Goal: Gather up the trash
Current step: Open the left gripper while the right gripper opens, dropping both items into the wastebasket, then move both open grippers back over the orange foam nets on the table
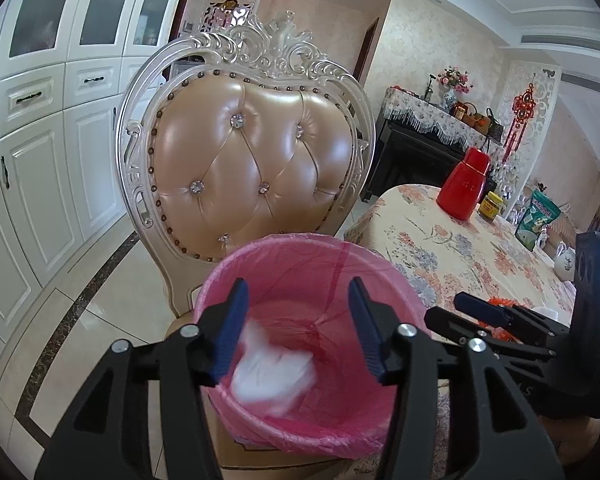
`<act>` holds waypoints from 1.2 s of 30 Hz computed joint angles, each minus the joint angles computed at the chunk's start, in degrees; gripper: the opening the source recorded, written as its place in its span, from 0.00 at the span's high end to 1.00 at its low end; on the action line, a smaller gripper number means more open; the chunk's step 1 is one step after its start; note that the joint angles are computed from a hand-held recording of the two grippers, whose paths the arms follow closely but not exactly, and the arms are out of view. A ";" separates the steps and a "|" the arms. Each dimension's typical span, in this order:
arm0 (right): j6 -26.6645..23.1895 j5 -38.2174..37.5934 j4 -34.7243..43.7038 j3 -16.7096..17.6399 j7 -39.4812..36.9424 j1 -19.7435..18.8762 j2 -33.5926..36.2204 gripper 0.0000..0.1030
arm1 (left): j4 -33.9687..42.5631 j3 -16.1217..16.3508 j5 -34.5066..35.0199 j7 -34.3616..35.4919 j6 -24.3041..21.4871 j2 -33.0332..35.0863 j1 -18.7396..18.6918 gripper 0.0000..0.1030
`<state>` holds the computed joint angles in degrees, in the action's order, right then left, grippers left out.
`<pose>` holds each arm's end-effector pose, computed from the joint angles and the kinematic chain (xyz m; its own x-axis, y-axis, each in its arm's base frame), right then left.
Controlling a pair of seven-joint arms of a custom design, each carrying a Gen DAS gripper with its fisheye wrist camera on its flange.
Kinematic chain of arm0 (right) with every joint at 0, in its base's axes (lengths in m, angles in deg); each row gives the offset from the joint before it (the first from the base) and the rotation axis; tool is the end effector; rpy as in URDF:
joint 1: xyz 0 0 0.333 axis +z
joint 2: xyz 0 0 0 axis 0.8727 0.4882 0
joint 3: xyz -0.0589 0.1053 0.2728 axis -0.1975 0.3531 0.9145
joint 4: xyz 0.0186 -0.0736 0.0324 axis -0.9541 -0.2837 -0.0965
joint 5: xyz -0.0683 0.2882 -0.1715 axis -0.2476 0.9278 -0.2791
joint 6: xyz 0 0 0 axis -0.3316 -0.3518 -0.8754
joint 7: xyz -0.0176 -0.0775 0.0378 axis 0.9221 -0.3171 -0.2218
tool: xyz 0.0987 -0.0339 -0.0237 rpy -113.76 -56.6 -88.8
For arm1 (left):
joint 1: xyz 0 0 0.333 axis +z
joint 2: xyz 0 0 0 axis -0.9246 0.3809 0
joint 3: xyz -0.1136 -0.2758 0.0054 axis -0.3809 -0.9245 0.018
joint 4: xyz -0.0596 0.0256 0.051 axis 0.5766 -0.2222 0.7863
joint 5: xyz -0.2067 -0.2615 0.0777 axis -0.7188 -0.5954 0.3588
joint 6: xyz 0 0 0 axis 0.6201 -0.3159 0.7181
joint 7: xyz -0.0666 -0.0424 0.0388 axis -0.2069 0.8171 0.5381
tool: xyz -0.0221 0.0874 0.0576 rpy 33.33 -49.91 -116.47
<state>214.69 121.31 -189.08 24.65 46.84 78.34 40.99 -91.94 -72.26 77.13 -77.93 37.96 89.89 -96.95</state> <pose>0.5529 0.2602 0.4195 0.8357 -0.5339 -0.1285 -0.4321 -0.4950 -0.7538 0.3566 -0.3487 0.4070 0.5516 -0.7947 0.2534 -0.3365 -0.4900 -0.8041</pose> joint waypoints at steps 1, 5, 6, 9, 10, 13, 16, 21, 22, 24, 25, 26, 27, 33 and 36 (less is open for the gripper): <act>0.70 0.49 -0.16 -0.02 -0.42 -0.10 -0.16 0.42 | 0.27 -0.02 0.14 0.14 -0.08 0.22 -0.03 0.50; 2.91 2.82 -1.11 -0.12 -1.95 -0.74 -1.14 0.36 | 1.80 -0.22 0.51 0.23 -2.74 1.36 -0.71 0.35; 3.50 3.30 -1.28 -0.21 -2.38 -0.85 -1.30 0.35 | 2.57 -0.22 0.51 0.59 -3.39 1.93 -0.90 0.34; 5.39 5.39 -2.09 -0.59 -3.87 -1.57 -2.12 0.30 | 5.23 -0.35 1.27 1.15 -7.17 4.03 -2.11 0.29; 5.72 5.96 -2.21 -0.71 -4.31 -1.79 -2.28 0.29 | 6.27 -0.31 1.70 1.66 -8.42 4.87 -2.64 0.27; 6.68 7.73 -2.70 -1.35 -5.23 -2.69 -2.91 0.28 | 9.15 0.13 2.92 3.24 -10.26 7.25 -4.01 0.24; 7.19 9.16 -2.93 -1.91 -6.02 -3.56 -3.25 0.28 | 11.91 0.91 4.40 4.38 -10.41 9.47 -5.19 0.24; 8.81 11.46 -2.99 -2.82 -7.24 -4.95 -3.48 0.28 | 17.15 2.41 6.29 7.40 -9.52 13.38 -7.05 0.24; 9.12 12.05 -3.00 -2.96 -7.71 -5.31 -3.50 0.27 | 18.39 2.77 6.90 7.90 -8.97 14.32 -7.41 0.23; 9.79 12.88 -3.15 -3.28 -8.25 -5.91 -3.61 0.27 | 21.20 3.49 7.13 9.89 -8.23 16.37 -8.15 0.22; 9.80 13.06 -3.10 -3.49 -8.27 -6.24 -3.60 0.27 | 22.22 3.93 7.17 10.62 -7.77 17.11 -8.47 0.22; 9.88 13.34 -3.03 -3.75 -8.32 -6.68 -3.55 0.27 | 23.69 4.33 7.28 11.47 -7.23 18.16 -8.85 0.22; 10.09 13.55 -2.98 -3.89 -8.43 -6.96 -3.53 0.27 | 25.10 4.75 7.36 12.32 -6.52 19.15 -9.21 0.22; 10.12 14.76 -2.87 -4.89 -8.88 -9.17 -3.47 0.27 | 32.96 7.42 6.15 18.57 -2.49 24.40 -11.17 0.22; 9.75 14.66 -2.67 -5.42 -8.42 -10.14 -3.32 0.27 | 36.70 8.80 5.21 20.87 0.34 26.86 -11.96 0.22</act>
